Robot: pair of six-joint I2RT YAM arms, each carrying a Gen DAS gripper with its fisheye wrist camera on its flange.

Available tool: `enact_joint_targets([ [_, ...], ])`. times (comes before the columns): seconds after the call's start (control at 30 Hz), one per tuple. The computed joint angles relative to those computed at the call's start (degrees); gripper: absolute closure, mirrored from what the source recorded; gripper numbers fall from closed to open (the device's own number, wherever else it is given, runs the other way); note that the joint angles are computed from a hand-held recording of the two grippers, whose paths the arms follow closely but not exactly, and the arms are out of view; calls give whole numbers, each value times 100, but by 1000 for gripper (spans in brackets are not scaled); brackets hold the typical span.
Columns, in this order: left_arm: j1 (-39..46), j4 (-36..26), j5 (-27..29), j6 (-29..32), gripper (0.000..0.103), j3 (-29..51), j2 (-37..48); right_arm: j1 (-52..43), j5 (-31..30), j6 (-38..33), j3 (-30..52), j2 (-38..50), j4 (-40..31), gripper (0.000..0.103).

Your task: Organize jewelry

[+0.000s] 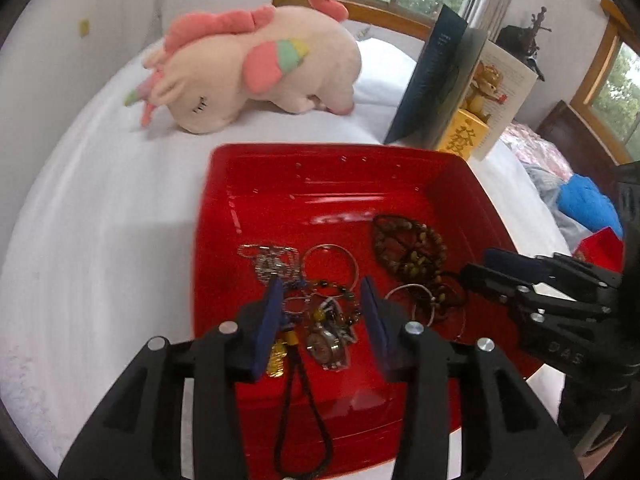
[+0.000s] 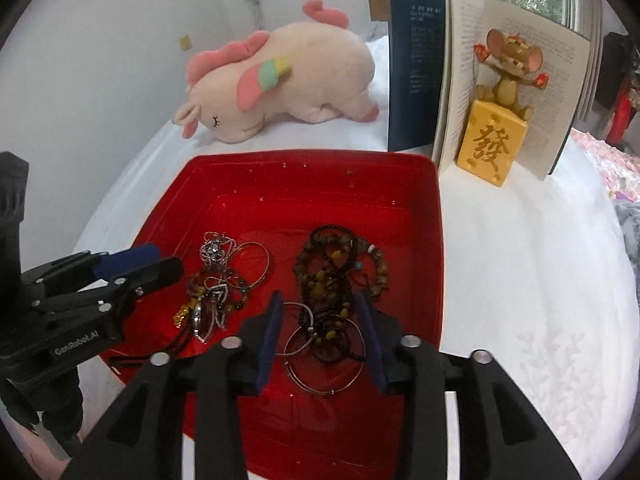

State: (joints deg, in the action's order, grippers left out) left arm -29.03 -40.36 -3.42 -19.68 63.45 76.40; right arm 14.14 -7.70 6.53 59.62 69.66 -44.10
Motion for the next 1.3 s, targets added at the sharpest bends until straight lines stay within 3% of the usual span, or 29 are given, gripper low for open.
enact_joint_targets([
  [0.5, -516, -638, -992, -407, 51, -392, -1368, 389, 742, 286, -226, -873, -335, 34],
  [0.9, -1333, -1296, -2124, -1055, 31, -584, -2406, 1226, 1685, 770, -305, -1856, -894, 10],
  [1.07, -1847, -1672, -2588, -1438, 12, -522, -2680, 1737, 2150, 1090, -239, -2144, -1260, 6],
  [1.3, -2853, -2494, -3421, -2154, 4, -353, -2883, 2081, 2414, 1553, -153, -2427, -1886, 4],
])
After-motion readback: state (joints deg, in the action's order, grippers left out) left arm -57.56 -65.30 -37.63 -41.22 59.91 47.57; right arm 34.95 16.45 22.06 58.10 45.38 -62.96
